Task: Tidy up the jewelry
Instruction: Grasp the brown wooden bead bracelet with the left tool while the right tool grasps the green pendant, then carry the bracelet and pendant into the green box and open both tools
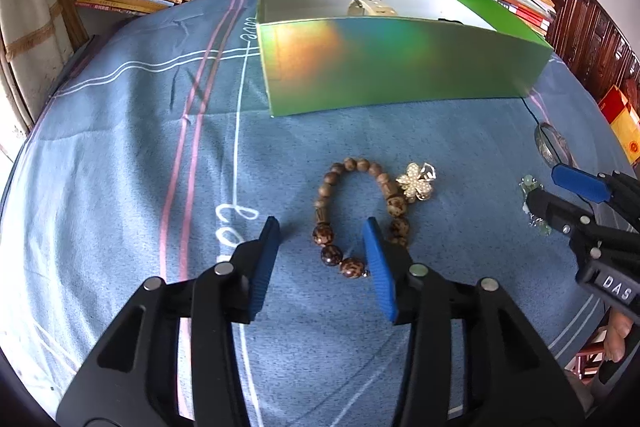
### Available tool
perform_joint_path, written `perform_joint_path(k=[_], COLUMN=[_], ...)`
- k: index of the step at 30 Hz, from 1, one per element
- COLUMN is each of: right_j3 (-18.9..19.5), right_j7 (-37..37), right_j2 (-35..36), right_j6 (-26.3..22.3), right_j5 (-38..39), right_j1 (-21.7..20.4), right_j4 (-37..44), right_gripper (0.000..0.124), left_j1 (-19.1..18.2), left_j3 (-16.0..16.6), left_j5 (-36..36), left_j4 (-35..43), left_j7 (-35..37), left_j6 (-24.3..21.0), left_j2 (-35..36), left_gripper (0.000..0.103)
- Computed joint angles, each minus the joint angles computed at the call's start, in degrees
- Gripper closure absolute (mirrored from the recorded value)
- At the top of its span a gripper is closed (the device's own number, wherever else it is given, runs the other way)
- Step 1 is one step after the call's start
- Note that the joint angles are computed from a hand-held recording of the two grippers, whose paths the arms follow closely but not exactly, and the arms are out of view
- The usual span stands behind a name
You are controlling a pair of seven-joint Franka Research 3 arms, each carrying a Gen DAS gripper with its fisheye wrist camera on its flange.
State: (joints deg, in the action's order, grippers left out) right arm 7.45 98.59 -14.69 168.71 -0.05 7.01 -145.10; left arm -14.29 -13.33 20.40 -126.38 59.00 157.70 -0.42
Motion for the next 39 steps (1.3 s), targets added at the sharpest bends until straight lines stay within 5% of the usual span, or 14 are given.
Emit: perform_joint_path(k=[4,9,12,16,39], right_j3=[0.73,1.19,1.52,1.06,0.81], right_j7=[1.25,3.49,4.86,5.04,3.10], right_j2=[0.70,0.91,1.09,1.30,-1.55], right_j6=[-0.61,-0.37,-0.30,-0.07,1.41], right_j5=[-1.54,-4.16,-5.39,-5.52,-3.05], right_j1=[-0.90,-1.61,-2.10,-1.70,-1.82], right_j4=[0.38,0.46,0.63,0.77,0.58], right_gripper=[0.075,0.092,0.101,0.104,0.114], left_j1=[-0.09,-0.12,-0.26,-0.47,0.71], left_j3=[-0.05,-0.06,-0.17,-0.28,-0.14], left_j5=[-0.12,0.00,0.04,-0.35,3.96], left_j4=[-0.06,-0.02,0.05,-0.07,-1.75], left_j7=[0.47,0.48,0.52,0.85,-4.37], left_j6=[0.09,0.13,0.25,0.54,1.52], left_j2=[-0.03,0.02,0.09,0.02,-4.77], left_gripper=[0.060,0.061,0.068,0.091,0.092])
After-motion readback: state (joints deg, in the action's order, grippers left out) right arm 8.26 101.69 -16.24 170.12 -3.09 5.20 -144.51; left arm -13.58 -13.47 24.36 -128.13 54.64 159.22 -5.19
